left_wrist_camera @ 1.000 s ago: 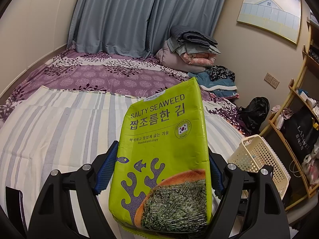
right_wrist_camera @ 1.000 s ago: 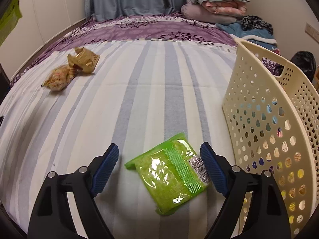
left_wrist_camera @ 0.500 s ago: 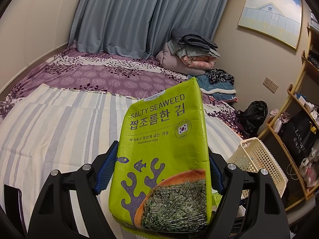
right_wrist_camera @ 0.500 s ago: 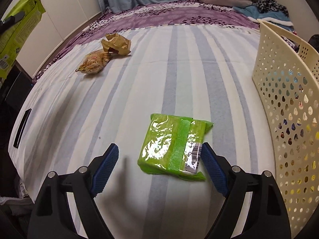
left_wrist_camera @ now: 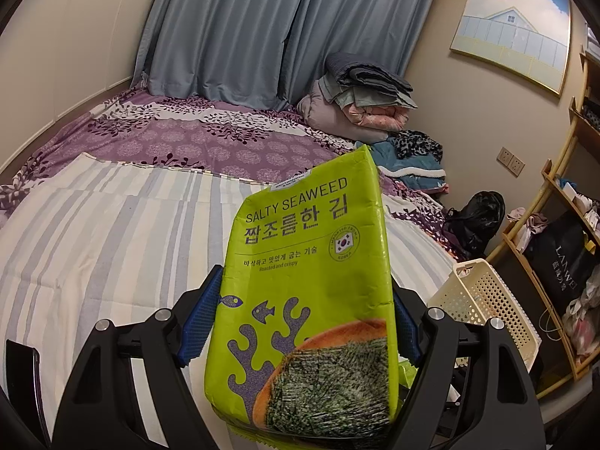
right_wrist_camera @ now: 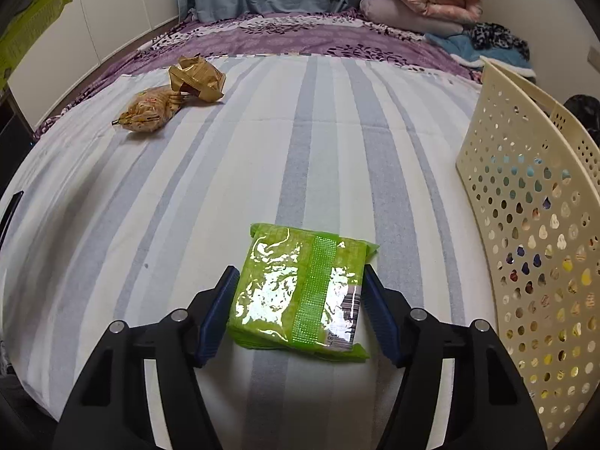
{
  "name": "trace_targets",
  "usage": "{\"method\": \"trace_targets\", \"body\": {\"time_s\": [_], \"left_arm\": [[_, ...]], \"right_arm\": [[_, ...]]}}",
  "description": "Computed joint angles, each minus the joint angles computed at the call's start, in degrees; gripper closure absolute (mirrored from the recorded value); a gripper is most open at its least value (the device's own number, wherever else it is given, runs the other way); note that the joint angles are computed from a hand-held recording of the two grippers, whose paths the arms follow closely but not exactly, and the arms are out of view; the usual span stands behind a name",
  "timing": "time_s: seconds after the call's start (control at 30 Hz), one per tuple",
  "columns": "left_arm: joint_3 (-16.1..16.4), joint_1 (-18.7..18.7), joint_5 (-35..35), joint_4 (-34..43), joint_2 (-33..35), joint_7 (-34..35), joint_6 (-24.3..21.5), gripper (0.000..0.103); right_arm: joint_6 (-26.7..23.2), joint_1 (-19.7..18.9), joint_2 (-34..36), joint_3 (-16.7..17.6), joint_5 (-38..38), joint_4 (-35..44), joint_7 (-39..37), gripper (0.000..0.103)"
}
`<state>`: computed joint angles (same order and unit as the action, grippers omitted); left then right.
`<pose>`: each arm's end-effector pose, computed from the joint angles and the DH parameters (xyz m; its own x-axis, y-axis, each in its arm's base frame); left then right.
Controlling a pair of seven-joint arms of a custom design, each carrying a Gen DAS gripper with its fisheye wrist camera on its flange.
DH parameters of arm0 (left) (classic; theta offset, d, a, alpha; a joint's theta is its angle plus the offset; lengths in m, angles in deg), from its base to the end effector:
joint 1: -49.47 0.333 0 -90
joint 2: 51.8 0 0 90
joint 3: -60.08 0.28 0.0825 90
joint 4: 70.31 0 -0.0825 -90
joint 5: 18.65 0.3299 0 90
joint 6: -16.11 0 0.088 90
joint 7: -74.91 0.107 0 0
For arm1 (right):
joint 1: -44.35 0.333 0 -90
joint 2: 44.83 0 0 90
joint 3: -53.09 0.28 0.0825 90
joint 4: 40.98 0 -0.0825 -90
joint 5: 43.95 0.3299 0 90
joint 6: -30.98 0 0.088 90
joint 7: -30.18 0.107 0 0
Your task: Organize snacks
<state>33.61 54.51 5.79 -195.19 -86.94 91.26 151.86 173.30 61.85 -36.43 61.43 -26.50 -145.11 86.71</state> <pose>0.3504 -0.1919 0.6541 0.4720 -0.8203 0.3229 -0.3950 -0.5242 -0.7544 0.5317 0.2512 0.4993 0.7405 -0.6720 0.0053 -0.5603 -0.6218 -0.5471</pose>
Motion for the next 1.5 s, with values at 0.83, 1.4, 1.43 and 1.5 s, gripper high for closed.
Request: {"method": "trace_targets", "body": {"time_s": [0.83,1.4,1.43,1.5], "left_arm": [[-1.0,0.1,1.4,2.4,1.7,1.4,1.8,0.023],[-2.1,-2.2,6.3,10.0,8.2,1.4,0.5,0.023],[-2.0,-2.5,6.6,10.3,8.5,1.4,0.5,0.023],[-1.9,-3.0,7.3,11.2,9.4,1.5,0.3,0.023]], "right_arm": [[4.5,-3.4,-4.2,-2.9,16.1,7.8,-2.6,0.042],[11.0,-9.2,-2.0,-6.3,4.0,9.0,13.5,0.042],[11.3,-9.5,-1.9,-6.4,3.2,9.0,14.5,0.042],[11.9,-10.0,-1.9,-6.5,1.3,8.6,16.6,0.040]]}}
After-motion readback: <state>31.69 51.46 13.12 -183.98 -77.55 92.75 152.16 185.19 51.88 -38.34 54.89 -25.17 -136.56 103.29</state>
